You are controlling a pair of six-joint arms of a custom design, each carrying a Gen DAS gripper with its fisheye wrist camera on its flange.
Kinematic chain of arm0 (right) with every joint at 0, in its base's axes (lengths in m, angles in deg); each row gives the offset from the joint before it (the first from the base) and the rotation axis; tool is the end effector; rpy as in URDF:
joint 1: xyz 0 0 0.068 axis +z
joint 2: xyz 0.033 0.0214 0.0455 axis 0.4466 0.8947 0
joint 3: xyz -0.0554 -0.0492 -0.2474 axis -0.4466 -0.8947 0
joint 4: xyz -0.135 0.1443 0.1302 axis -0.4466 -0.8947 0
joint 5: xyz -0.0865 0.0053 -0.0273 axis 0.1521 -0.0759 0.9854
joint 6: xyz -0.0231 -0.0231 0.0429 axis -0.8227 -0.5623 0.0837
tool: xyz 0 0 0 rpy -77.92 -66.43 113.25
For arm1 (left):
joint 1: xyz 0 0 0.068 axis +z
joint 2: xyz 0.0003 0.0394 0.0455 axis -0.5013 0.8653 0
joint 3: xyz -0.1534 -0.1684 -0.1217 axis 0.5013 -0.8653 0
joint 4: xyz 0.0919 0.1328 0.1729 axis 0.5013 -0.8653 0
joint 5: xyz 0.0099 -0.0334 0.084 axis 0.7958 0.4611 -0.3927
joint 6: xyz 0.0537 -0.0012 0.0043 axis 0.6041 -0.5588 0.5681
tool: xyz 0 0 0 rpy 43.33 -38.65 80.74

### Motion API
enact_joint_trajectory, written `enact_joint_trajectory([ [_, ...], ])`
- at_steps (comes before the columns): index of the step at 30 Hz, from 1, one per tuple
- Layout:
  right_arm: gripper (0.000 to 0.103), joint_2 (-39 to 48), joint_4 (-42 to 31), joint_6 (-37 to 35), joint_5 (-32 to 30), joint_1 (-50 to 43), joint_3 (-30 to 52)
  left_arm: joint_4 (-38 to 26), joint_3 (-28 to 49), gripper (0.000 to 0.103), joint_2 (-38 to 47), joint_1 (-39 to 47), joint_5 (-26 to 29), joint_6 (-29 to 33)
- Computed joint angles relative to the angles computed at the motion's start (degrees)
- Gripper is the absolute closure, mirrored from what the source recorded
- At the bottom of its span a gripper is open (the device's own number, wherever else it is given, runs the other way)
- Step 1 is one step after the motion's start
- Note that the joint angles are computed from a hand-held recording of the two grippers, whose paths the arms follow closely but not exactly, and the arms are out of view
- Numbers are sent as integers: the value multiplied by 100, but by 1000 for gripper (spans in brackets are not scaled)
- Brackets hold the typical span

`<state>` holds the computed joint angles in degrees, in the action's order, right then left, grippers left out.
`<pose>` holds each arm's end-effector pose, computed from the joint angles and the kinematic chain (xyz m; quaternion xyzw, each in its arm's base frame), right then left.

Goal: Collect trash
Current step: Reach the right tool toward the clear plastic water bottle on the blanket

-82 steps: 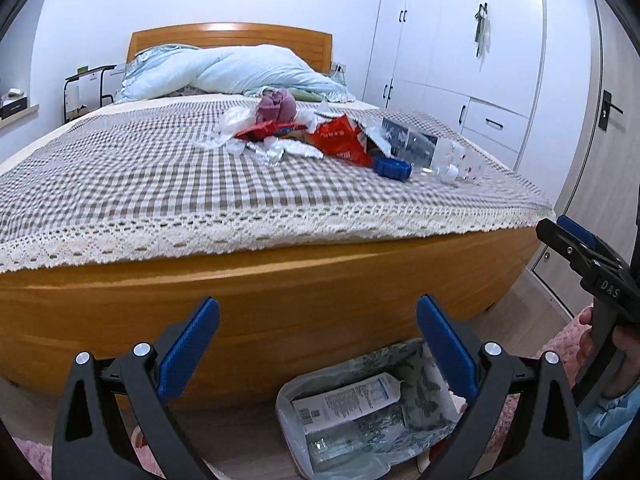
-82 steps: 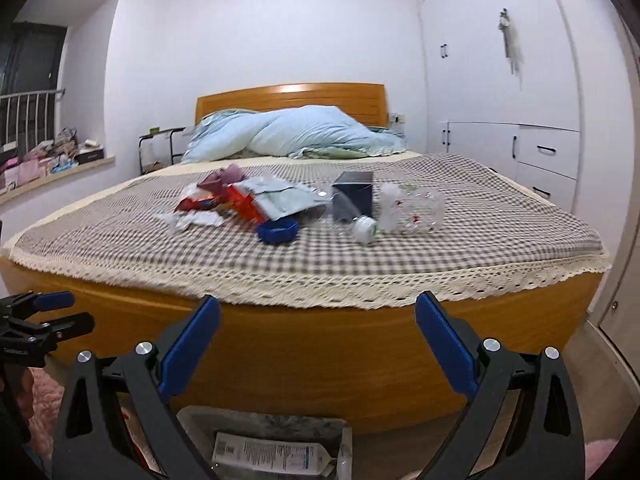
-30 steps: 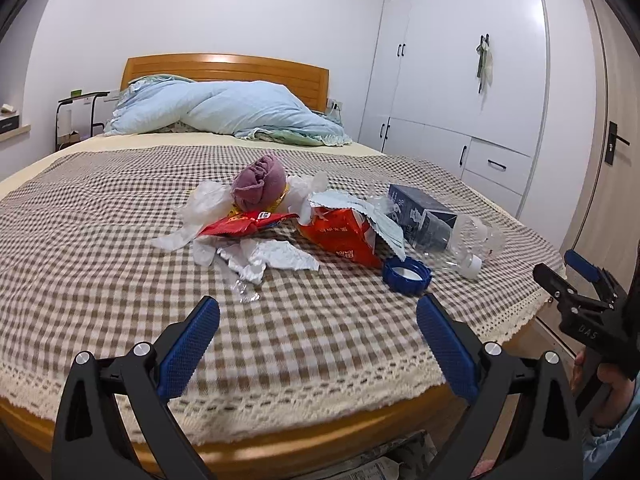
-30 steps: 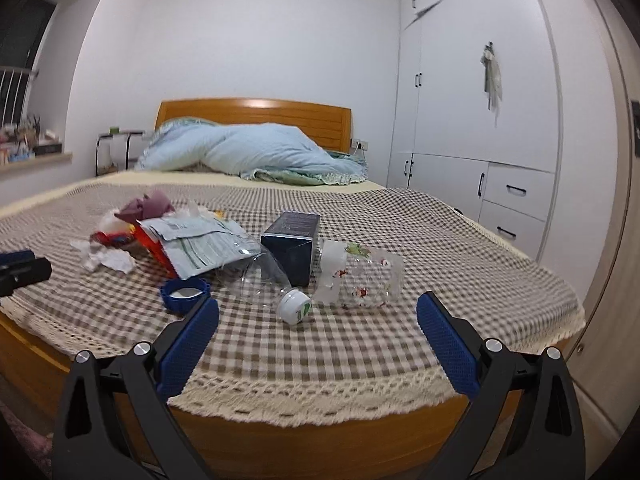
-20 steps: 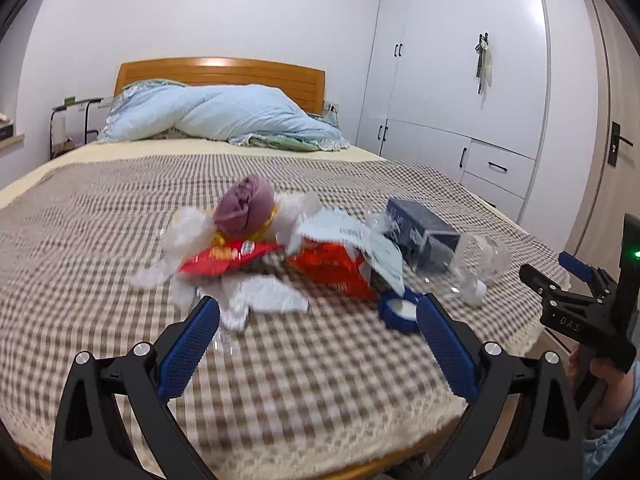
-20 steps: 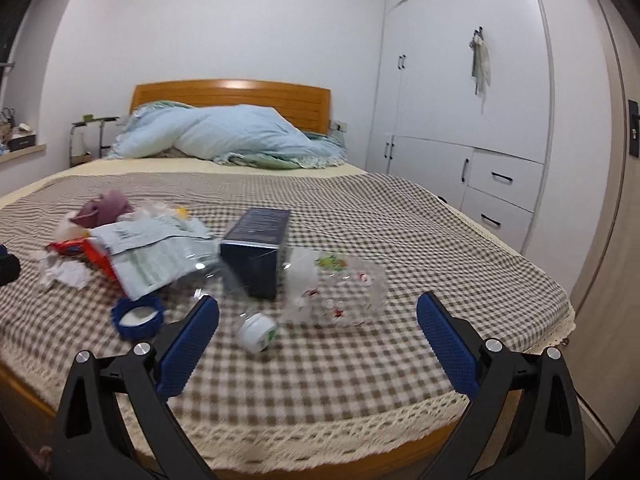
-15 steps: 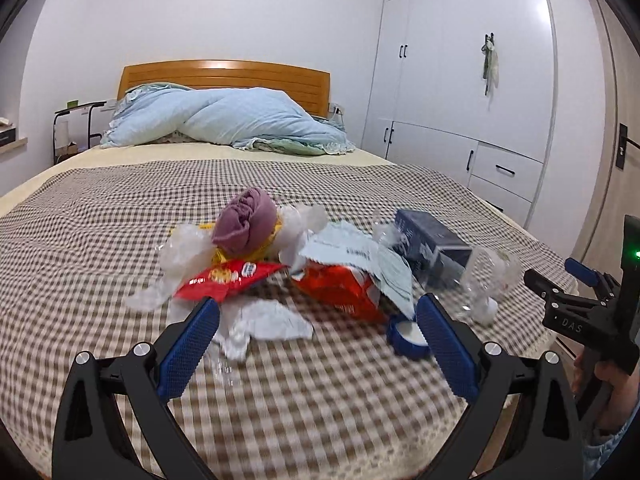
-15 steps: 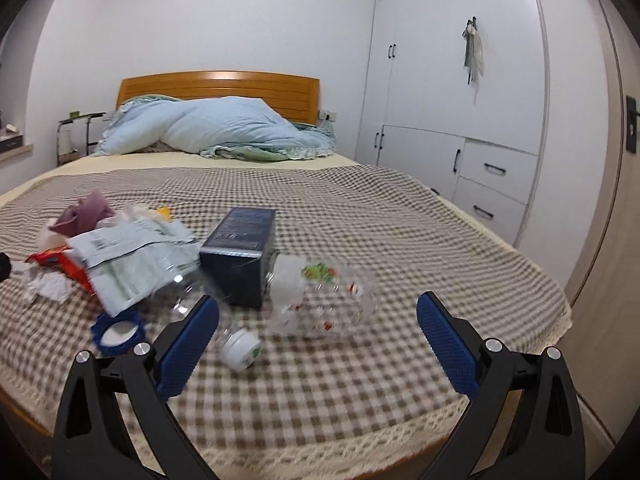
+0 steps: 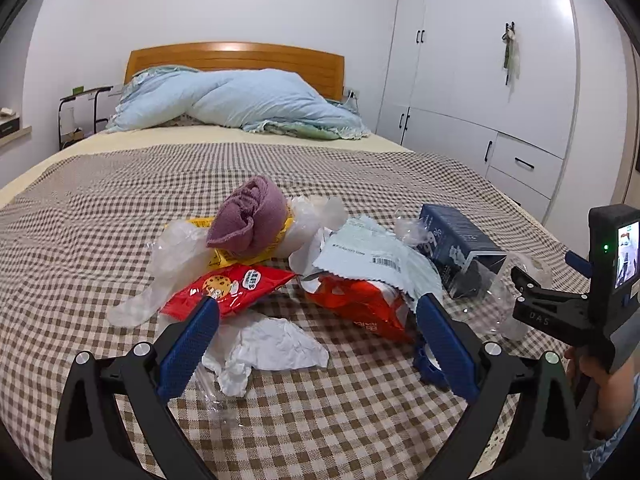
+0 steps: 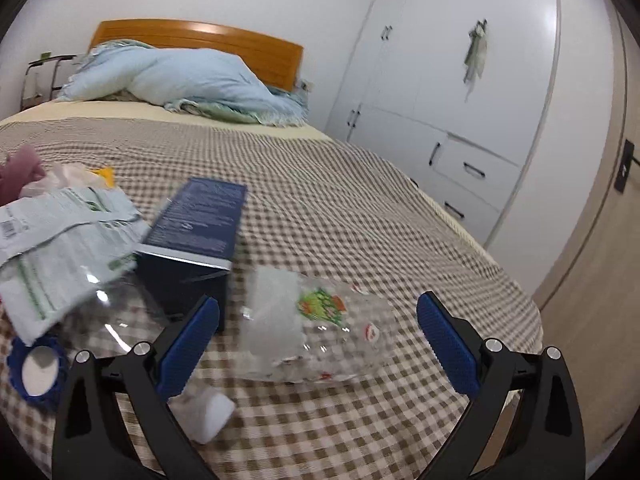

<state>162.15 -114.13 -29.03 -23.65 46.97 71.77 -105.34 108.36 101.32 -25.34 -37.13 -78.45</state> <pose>0.1821 0.0451 0.4841 0.0160 0.8516 -0.1854 0.4901 0.1598 0.0043 0.4833 0.0224 0.8669 -0.0940 0.4889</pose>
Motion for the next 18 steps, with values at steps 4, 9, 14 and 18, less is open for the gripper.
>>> enact_joint_trajectory([
  [4,8,-71,58,-147,-228,-491,-75,-14,-76,8,6,64,37,23],
  [9,8,-268,123,-325,-861,-1321,-259,7,-195,8,-85,120,48,62],
  [14,8,-394,69,-488,-2048,-2498,-285,-5,-231,8,-183,149,71,97],
  [18,8,-244,-268,-619,-3339,-3604,-18,-3,-228,8,-237,107,78,98],
])
